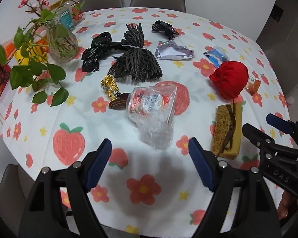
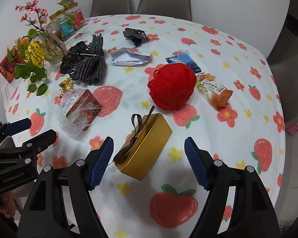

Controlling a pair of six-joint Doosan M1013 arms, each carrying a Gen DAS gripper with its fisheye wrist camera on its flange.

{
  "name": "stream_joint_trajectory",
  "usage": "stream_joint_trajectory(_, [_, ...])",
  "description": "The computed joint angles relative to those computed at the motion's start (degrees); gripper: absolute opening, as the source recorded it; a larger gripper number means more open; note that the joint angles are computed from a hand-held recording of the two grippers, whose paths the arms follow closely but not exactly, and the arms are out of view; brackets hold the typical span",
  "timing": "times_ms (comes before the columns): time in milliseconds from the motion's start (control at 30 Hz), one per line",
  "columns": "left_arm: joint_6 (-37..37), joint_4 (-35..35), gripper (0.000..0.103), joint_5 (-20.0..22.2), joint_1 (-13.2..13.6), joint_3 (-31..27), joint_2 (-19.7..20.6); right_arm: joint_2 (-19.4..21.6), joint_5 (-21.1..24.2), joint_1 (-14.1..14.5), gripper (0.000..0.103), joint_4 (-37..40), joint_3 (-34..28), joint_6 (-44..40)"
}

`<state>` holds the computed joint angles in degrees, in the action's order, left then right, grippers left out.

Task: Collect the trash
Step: 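Grasp the plastic-wrapped cups with the left tool while the right tool grasps the gold box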

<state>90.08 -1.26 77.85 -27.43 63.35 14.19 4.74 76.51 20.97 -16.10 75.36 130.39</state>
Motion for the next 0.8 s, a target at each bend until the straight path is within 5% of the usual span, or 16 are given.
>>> stream_joint_trajectory(367, [8.65,-3.57,0.079,-0.09,1.27,-2.41,5.4,2.99,1.98,-0.15,0.071,0.06,1.48,9.46])
stream_joint_trajectory(500, [9.25,-4.81,0.064,-0.3,1.42,-2.11,5.7,4.24,3.27,0.33,0.07,0.56,0.64,7.86])
stream_joint_trajectory(800, [10.81,-5.39,0.063,-0.24,1.46,-2.98,5.8,4.13,2.25,0.42,0.057,0.05,0.02,8.47])
